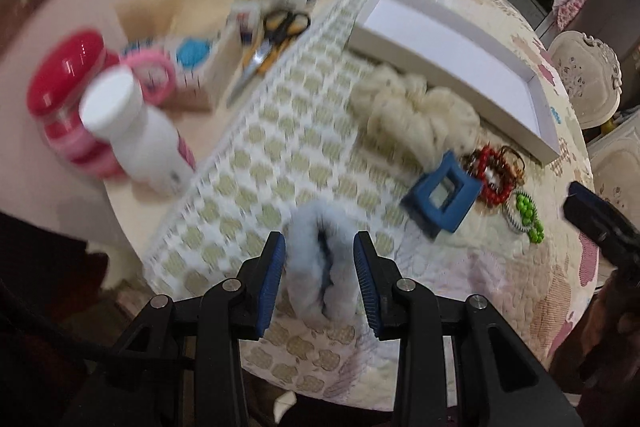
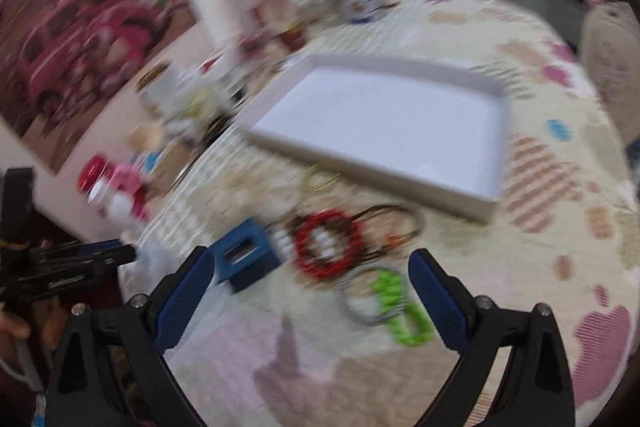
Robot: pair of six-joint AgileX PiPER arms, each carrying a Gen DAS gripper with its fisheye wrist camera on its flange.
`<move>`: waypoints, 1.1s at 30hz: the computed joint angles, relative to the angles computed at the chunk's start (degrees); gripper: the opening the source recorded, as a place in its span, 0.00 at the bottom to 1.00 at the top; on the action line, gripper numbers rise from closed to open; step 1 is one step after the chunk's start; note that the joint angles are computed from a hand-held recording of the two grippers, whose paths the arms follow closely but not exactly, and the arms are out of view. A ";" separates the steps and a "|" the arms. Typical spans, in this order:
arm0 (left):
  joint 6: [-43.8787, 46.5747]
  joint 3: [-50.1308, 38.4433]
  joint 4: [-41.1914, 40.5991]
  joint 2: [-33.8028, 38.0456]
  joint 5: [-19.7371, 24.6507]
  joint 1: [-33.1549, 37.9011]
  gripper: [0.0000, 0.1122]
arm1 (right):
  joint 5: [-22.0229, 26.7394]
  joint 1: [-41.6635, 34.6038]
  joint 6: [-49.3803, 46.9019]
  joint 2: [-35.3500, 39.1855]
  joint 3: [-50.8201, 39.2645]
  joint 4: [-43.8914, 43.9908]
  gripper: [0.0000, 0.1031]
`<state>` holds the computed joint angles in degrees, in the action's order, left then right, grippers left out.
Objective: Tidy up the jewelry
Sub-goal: 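Grasp the blue claw clip with the right gripper while the left lifts the scrunchie, then carry both items into the white tray and open both grippers to release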
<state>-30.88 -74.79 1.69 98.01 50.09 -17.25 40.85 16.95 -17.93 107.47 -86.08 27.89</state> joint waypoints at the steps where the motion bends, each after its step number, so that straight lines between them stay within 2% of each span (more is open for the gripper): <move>1: 0.44 0.93 -1.04 0.12 -0.86 0.05 0.23 | 0.31 0.94 -1.14 0.96 -0.44 0.29 0.97; 4: 0.16 2.44 -0.56 0.51 -2.74 -0.48 0.23 | 0.39 3.81 -3.42 3.78 -2.28 -0.19 0.97; 6: -0.10 3.22 -0.11 0.26 -3.43 -0.29 0.32 | 1.37 5.39 -4.65 6.21 -4.89 -0.81 0.97; 13: 6.24 3.89 -5.94 -0.02 -4.03 2.75 0.33 | 8.15 9.23 -5.15 15.69 -17.33 -6.39 0.97; 19: 10.75 3.77 -9.84 1.81 -4.60 3.36 0.33 | 10.38 11.61 -4.24 20.33 -22.52 -10.89 0.96; 20: 11.46 3.76 -11.14 2.04 -4.75 3.78 0.33 | 9.94 11.89 -4.20 20.49 -22.49 -11.64 0.91; 21: 11.90 3.79 -11.75 2.12 -4.91 3.91 0.31 | 8.95 12.11 -4.28 20.40 -21.81 -12.01 0.70; 22: 12.31 3.88 -11.79 2.06 -5.37 3.79 0.27 | 8.66 12.03 -4.62 20.47 -21.46 -11.65 0.67; 24: 12.23 3.70 -10.38 1.82 -5.53 2.84 0.15 | 7.10 11.20 -6.23 19.46 -19.44 -8.98 0.67; 26: 10.82 2.94 -7.86 1.67 -4.88 1.67 0.11 | 5.85 10.80 -7.53 18.37 -17.79 -7.15 0.67; 33: 10.27 -3.42 -5.89 0.92 -1.06 1.18 0.10 | 2.76 8.31 -11.88 11.05 -11.86 0.24 0.67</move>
